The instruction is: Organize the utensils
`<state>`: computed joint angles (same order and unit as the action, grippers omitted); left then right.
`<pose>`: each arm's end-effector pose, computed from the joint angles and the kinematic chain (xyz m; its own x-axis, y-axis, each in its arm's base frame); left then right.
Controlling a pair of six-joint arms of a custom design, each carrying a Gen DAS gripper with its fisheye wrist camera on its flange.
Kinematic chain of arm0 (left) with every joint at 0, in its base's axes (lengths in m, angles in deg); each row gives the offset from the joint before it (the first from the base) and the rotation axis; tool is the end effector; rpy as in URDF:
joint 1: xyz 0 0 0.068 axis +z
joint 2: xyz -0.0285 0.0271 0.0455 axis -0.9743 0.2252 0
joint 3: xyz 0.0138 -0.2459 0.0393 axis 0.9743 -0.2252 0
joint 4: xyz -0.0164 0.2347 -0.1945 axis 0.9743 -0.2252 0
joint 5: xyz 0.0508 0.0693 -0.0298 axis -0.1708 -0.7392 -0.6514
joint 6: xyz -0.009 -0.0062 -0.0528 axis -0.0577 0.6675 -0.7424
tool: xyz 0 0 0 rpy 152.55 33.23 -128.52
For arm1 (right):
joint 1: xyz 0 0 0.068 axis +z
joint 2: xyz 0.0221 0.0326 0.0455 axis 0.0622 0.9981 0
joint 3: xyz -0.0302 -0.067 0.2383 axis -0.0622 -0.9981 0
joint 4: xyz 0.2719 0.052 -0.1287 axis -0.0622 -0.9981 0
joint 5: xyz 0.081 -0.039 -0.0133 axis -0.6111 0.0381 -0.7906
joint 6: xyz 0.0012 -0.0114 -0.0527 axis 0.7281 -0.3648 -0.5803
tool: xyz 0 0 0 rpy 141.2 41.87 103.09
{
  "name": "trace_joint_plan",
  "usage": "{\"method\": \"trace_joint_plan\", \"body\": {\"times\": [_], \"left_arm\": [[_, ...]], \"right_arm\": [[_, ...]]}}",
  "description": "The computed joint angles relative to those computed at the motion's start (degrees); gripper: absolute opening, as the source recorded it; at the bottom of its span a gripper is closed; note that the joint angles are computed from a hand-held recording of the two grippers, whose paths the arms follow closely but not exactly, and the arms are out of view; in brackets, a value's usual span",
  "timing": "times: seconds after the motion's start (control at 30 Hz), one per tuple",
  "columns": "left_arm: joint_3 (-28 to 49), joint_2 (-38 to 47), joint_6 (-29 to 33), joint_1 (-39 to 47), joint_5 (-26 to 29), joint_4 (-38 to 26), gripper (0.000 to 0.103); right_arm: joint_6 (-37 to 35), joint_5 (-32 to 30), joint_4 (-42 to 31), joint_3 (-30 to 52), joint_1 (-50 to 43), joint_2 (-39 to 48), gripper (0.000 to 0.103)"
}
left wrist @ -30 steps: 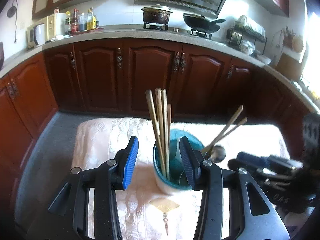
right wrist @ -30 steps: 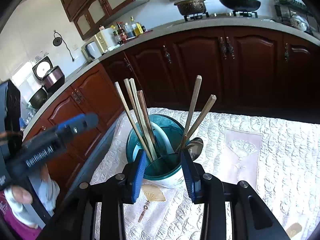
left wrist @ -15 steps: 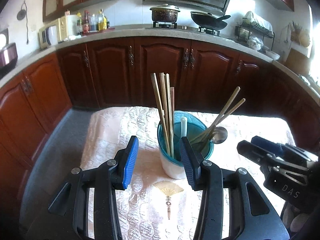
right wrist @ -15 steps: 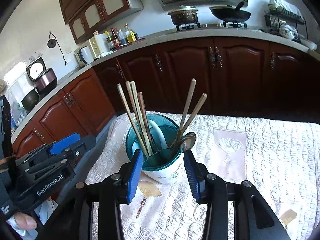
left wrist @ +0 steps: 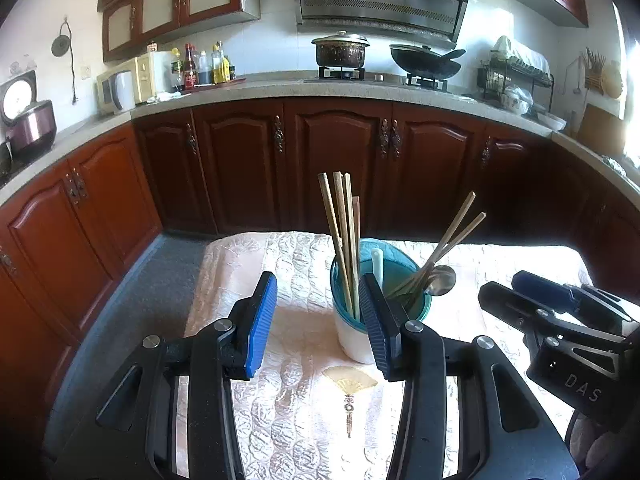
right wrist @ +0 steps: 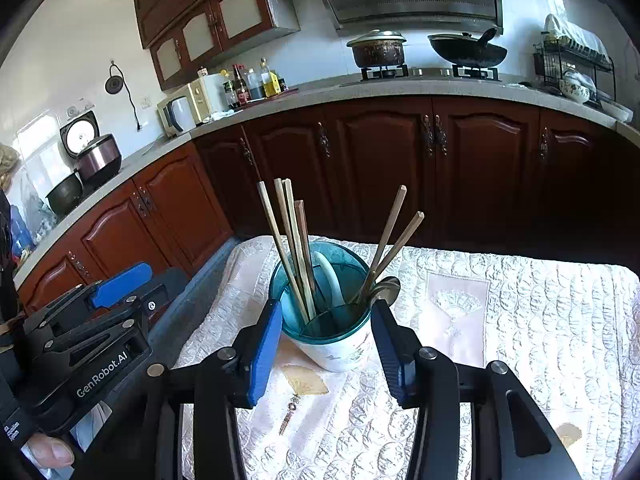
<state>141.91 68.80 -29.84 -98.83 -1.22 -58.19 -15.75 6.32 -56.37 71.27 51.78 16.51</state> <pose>0.2928 -0.1087 0.4455 -0.5464 0.0687 -0.8347 0.1110 0.9938 0.0091 0.2809 0.2920 0.4266 -0.6048 0.0660 -0.7936 -0.1543 0.9680 0.1981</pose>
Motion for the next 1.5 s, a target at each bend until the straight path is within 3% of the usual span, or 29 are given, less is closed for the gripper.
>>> {"method": "trace_joint_plan", "body": {"times": [1.5], "left_arm": [[1.5,-0.8,0.5,-1.3,-1.5,0.1,0.042]], "right_arm": [[-1.9,2.6,-1.9,2.7,1.1,0.7,0.049]]}}
